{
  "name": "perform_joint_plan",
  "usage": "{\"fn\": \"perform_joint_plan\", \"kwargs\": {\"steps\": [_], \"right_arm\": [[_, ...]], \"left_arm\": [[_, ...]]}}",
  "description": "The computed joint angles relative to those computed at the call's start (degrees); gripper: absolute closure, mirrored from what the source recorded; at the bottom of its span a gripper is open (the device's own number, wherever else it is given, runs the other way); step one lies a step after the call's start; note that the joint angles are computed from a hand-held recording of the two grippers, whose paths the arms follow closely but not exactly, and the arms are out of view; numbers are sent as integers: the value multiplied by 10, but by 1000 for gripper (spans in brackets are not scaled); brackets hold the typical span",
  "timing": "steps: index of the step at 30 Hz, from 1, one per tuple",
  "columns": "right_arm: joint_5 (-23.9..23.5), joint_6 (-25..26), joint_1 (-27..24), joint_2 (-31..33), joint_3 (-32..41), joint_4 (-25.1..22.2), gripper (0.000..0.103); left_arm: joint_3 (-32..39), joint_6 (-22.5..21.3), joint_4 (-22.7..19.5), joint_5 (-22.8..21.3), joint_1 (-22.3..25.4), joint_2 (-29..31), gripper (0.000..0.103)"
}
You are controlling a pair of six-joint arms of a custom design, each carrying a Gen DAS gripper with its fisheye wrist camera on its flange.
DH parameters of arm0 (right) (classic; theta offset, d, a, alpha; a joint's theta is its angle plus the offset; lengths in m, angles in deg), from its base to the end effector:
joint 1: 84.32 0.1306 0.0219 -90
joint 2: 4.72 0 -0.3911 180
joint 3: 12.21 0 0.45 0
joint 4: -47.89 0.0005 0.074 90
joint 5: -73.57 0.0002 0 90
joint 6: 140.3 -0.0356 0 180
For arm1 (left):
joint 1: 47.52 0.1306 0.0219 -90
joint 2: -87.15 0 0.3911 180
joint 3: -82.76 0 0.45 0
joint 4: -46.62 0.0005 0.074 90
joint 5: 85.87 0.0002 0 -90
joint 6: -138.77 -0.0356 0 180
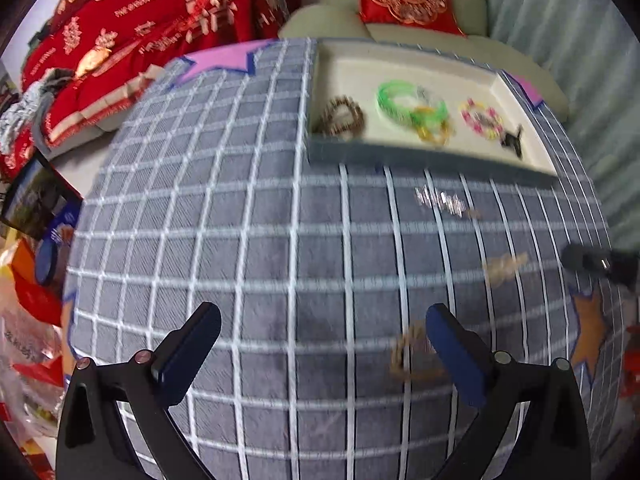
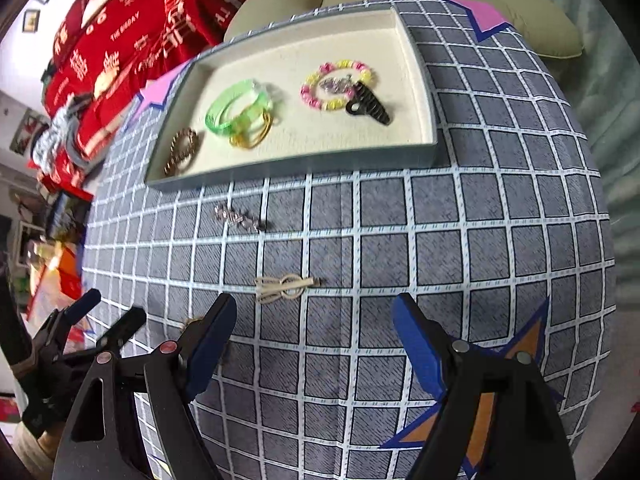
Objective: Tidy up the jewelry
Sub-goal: 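Move the left tool to the braided rope bracelet while the right tool grasps the gold bow hair clip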
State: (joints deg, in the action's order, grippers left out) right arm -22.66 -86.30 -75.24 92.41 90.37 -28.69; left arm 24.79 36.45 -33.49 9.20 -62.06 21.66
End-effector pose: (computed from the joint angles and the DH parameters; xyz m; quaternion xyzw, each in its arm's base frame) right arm 0.5461 0.0907 0.4578 0.2206 0.9600 0.1123 0.1306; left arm 0.6407 -0.1699 0.4408 0.2359 0.9590 -0.0466 0.1503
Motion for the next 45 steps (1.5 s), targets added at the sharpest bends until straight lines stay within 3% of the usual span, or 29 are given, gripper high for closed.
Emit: {"fn": "perform_joint_plan", "kwargs": {"steps": [9, 17, 21, 27, 33, 35, 37, 40, 41, 42, 45], "right_arm": [[40, 71, 22, 32, 20, -28, 20], [47, 136, 16, 40, 18, -20, 21], [46, 179, 14, 47, 23, -20, 25], [55, 275, 25, 81, 55, -32, 37], [70, 340, 37, 101, 72, -37, 41], [66, 344, 39, 106, 78, -39, 44], [64, 346, 41, 107, 81, -42, 51], [63, 341, 46, 110, 88, -50, 75], [67, 335, 49, 111, 90, -53, 76], [65, 329, 50, 110, 90, -54, 91], [67, 296, 55, 108, 89, -55, 94]], "left_arm": [[-67, 4, 3, 28, 6, -30, 0], [-161, 2, 35, 51, -9, -67, 13], [-167, -3, 37, 57, -21, -64, 23], [-153, -16, 33, 67, -23, -55, 23], [-173, -31, 35, 79, -24, -70, 23], [-161, -32, 33, 79, -29, -63, 33], [-141, -28, 25, 80, -38, -49, 35], [-117, -22, 17, 81, -48, -34, 53], [-103, -14, 9, 82, -55, -28, 57], [-102, -14, 9, 85, -55, -24, 65], [-93, -22, -1, 100, -49, -18, 85]]}}
